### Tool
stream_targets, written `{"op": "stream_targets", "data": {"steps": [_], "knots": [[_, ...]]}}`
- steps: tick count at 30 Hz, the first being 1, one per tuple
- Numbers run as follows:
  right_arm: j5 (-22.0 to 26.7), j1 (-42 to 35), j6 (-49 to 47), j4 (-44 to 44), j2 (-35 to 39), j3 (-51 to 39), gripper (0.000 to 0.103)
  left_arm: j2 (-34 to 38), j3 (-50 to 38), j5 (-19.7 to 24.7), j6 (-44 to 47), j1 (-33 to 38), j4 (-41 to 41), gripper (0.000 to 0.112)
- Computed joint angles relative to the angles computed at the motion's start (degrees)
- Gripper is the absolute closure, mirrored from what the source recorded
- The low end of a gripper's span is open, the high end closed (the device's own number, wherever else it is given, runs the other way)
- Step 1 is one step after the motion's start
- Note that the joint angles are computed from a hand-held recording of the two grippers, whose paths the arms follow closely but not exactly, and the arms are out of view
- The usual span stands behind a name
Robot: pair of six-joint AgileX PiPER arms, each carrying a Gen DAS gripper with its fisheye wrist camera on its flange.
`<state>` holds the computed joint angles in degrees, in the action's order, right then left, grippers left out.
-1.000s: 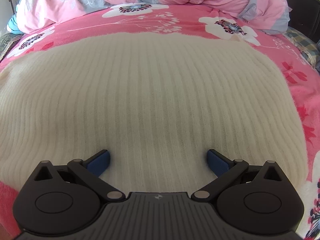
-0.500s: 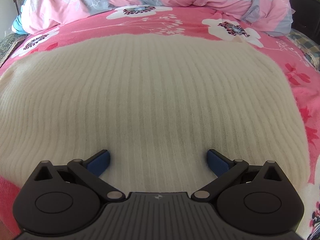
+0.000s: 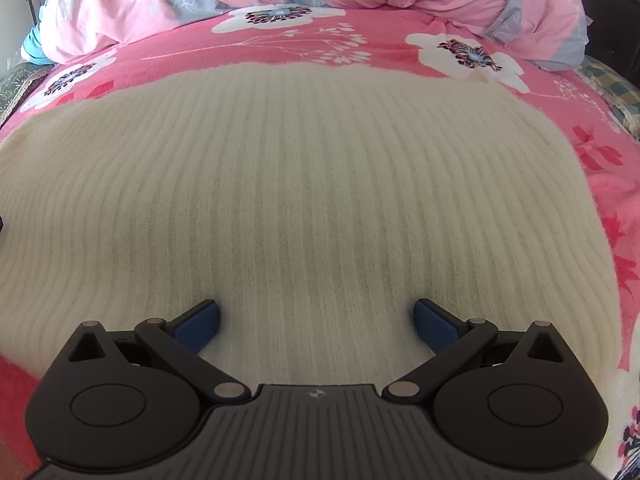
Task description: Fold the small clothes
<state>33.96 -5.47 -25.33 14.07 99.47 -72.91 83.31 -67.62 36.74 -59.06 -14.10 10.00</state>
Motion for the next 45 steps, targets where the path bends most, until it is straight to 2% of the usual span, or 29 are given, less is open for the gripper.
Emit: {"op": "stream_targets", "data": {"steps": [1, 5, 9, 11, 12, 14, 15, 17, 20, 22, 24, 25, 28, 31, 35, 37, 39, 42, 45], "knots": [[-0.1, -0.1, -0.3, 0.3, 0.0, 0.0, 0.0, 0.1, -0.1, -0.2, 0.0, 0.0, 0.1, 0.014], [-0.5, -0.4, -1.6, 1.4, 0.1, 0.3, 0.0, 3.2, -2.2, -4.2, 9.5, 1.8, -8.0, 0.016], [-0.3, -0.6, -2.2, 1.8, 0.1, 0.2, 0.0, 7.8, -5.4, -3.4, 10.3, 2.3, -8.6, 0.018], [0.3, -0.6, -2.3, 1.7, 0.0, -0.3, 0.0, 8.4, -7.4, -2.3, 8.8, 0.8, -4.4, 0.033], [1.0, -0.7, -2.3, 1.6, -0.1, -0.7, 0.0, 8.6, -8.5, -1.2, 8.3, 0.0, -2.5, 0.037], [3.9, -0.6, -0.7, 0.1, -0.1, -3.0, 0.0, 9.0, -10.6, 0.9, 8.5, -1.9, 1.4, 0.055], [4.9, -0.5, 0.0, -0.2, -0.5, -3.8, 0.0, 9.1, -11.6, 2.0, 8.4, -3.0, 3.8, 0.058], [3.9, -0.9, -2.0, 4.0, -2.8, -3.3, 0.0, 9.6, -13.7, 4.8, 7.8, -5.5, 9.0, 0.069], [5.4, -1.4, -9.4, 15.0, -4.1, -4.3, 0.0, 9.8, -15.8, 7.7, 5.8, -8.8, 15.1, 0.076], [9.7, -1.6, -13.5, 21.9, -1.9, -7.0, 0.0, 9.7, -17.0, 9.0, 3.7, -11.2, 19.3, 0.078], [12.7, -0.6, -14.2, 24.4, 1.4, -9.3, 0.0, 9.6, -18.7, 10.3, 3.6, -13.9, 23.0, 0.078], [12.7, 0.4, -13.6, 23.6, 3.1, -10.0, 0.0, 9.8, -19.9, 10.4, 4.3, -15.0, 24.2, 0.079], [8.3, 2.4, -14.4, 22.7, 5.2, -8.1, 0.0, 11.2, -24.7, 9.8, 9.9, -17.3, 23.1, 0.08], [10.6, 0.3, -17.3, 25.7, 5.0, -8.5, 0.0, 14.9, -31.5, 11.0, 14.2, -20.5, 23.6, 0.081], [19.4, -7.8, -18.7, 33.0, 7.1, -11.4, 0.0, 22.5, -43.3, 14.6, 19.7, -23.8, 21.5, 0.081], [22.2, -12.5, -18.4, 35.4, 7.6, -12.1, 0.0, 26.3, -48.7, 16.1, 22.3, -25.2, 20.0, 0.081], [22.6, -17.3, -19.3, 36.7, 7.1, -12.1, 0.0, 30.6, -54.2, 18.0, 24.7, -26.7, 18.4, 0.081], [20.9, -23.8, -20.9, 37.0, 6.3, -12.4, 0.0, 36.4, -60.6, 20.2, 28.2, -27.7, 13.4, 0.081], [22.6, -29.2, -20.8, 39.1, 8.2, -16.9, 0.0, 40.4, -63.0, 21.3, 29.0, -29.1, 12.9, 0.075]]}}
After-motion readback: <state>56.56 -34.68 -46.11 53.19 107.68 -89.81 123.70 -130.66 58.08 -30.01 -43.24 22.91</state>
